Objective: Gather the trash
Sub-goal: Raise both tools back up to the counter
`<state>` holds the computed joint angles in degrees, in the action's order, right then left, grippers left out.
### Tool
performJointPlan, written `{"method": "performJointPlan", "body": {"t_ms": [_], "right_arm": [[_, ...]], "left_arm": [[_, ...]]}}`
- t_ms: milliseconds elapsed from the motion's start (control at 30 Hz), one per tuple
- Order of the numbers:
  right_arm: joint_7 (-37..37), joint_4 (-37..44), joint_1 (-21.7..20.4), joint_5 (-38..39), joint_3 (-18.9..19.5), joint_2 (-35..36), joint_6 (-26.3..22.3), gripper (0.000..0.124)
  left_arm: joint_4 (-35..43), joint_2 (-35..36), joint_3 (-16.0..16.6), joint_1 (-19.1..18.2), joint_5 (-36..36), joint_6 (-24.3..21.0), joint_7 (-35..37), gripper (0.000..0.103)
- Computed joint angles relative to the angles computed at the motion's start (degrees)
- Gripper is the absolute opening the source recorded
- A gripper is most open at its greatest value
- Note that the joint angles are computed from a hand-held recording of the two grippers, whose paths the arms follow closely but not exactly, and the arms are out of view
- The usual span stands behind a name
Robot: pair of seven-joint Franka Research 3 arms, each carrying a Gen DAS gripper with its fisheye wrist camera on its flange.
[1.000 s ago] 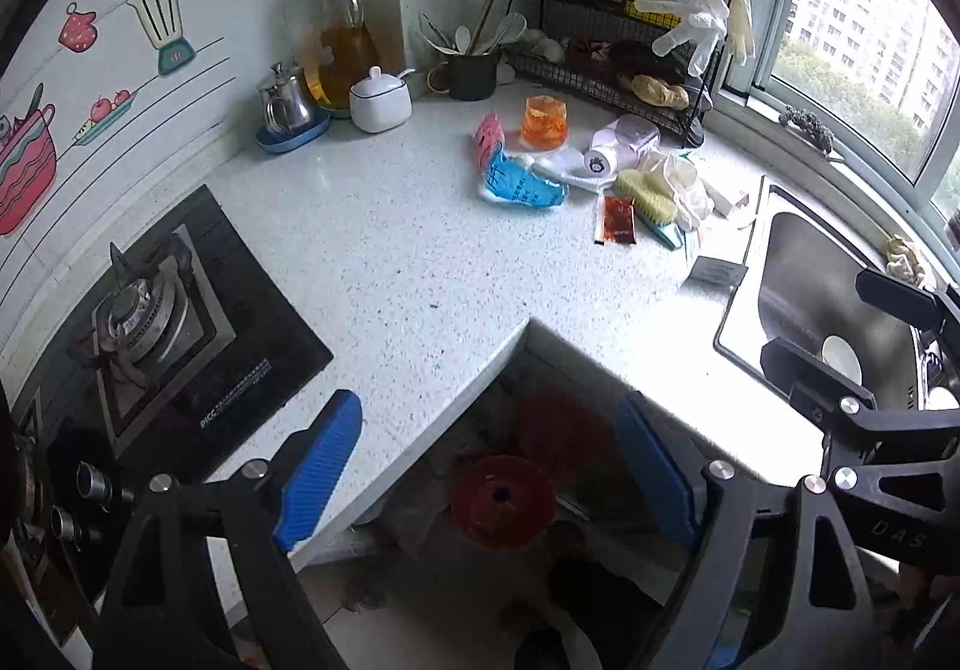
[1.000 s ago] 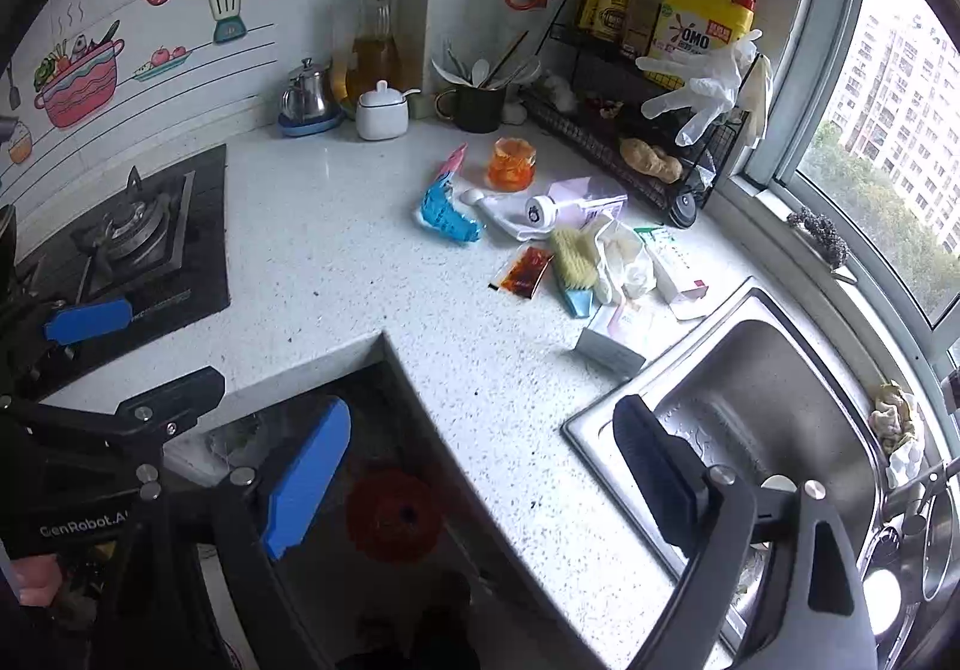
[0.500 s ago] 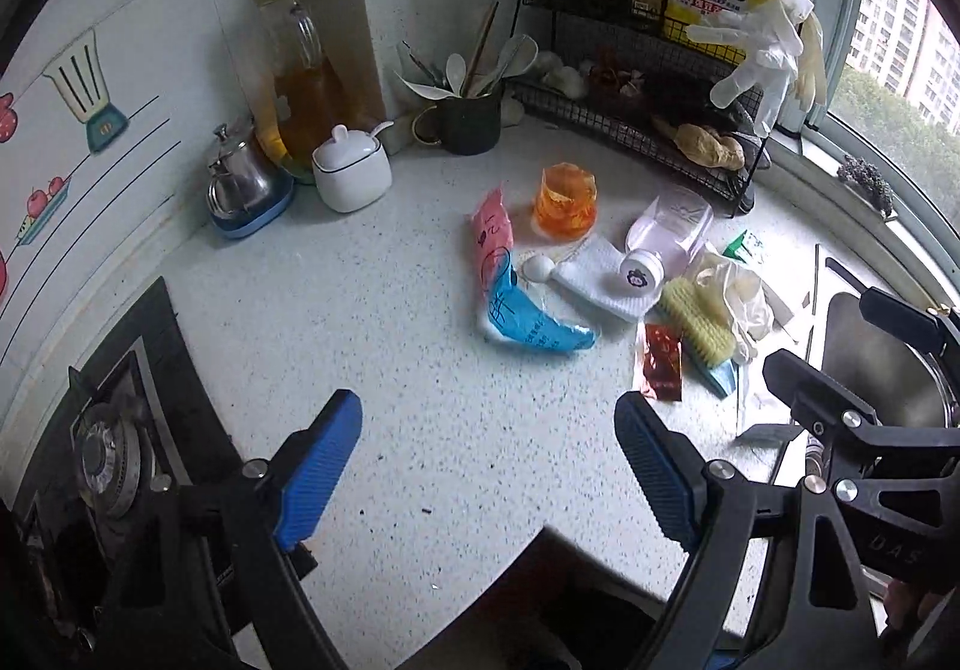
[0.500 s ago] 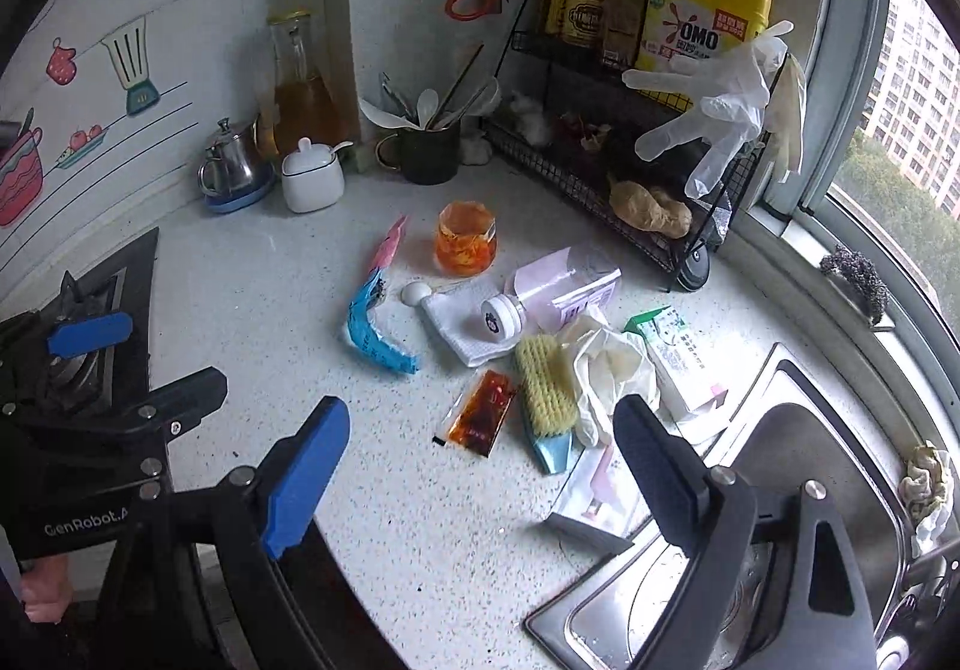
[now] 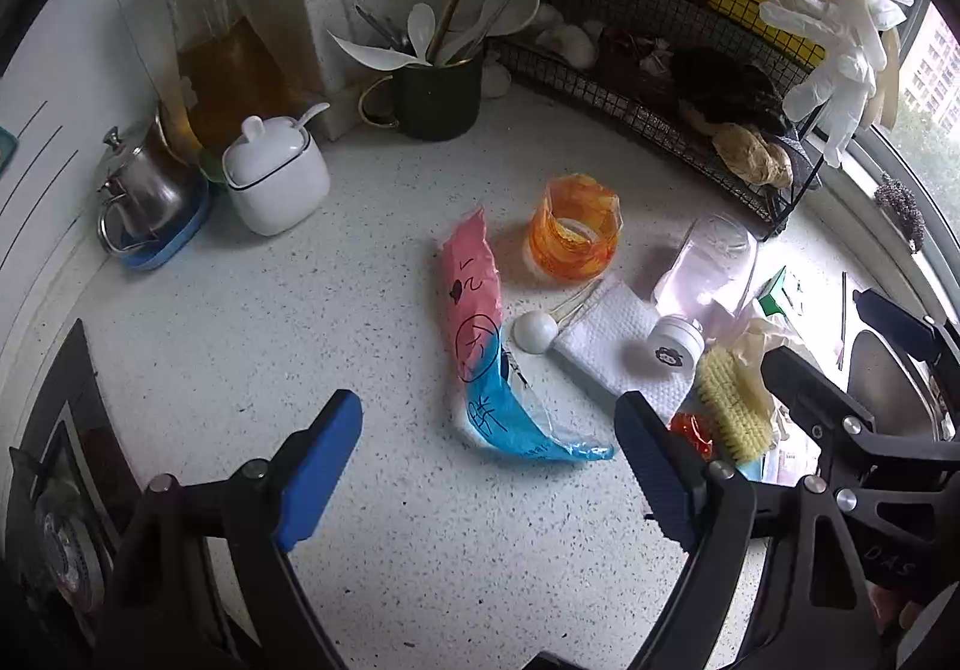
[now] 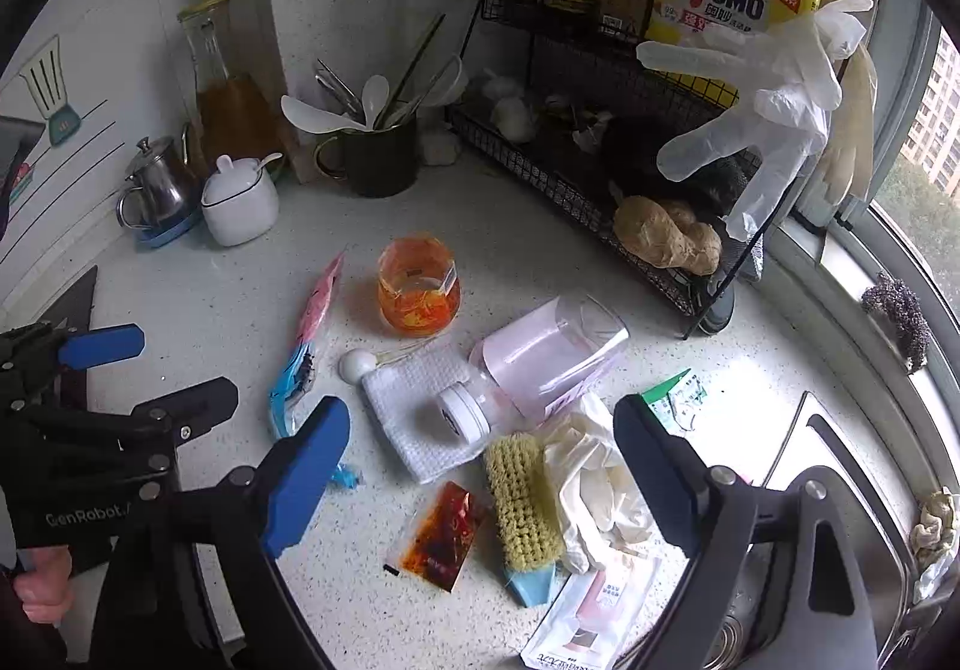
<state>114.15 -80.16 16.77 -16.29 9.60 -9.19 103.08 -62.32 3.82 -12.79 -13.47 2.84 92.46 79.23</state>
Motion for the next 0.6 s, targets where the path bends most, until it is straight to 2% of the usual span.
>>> {"method": "performJointPlan", "body": {"t_ms": [300,433,600], "right_arm": [[1.7,6.4,1.3,-0.4,-1.8,7.4,-5.5,0.089],[1.3,7.9,2.2,0.0,-2.9,9.4,-6.9,0.089],[0.9,9.3,3.1,0.4,-3.7,11.1,-8.0,0.089]], "left_arm": [[8.1,9.6,0.1,0.5,-2.5,-4.1,2.7,0.085],[7.7,10.8,0.1,0.7,-2.9,-4.3,3.6,0.084],[5.6,10.7,0.3,1.3,-3.7,-4.4,3.6,0.079]]}}
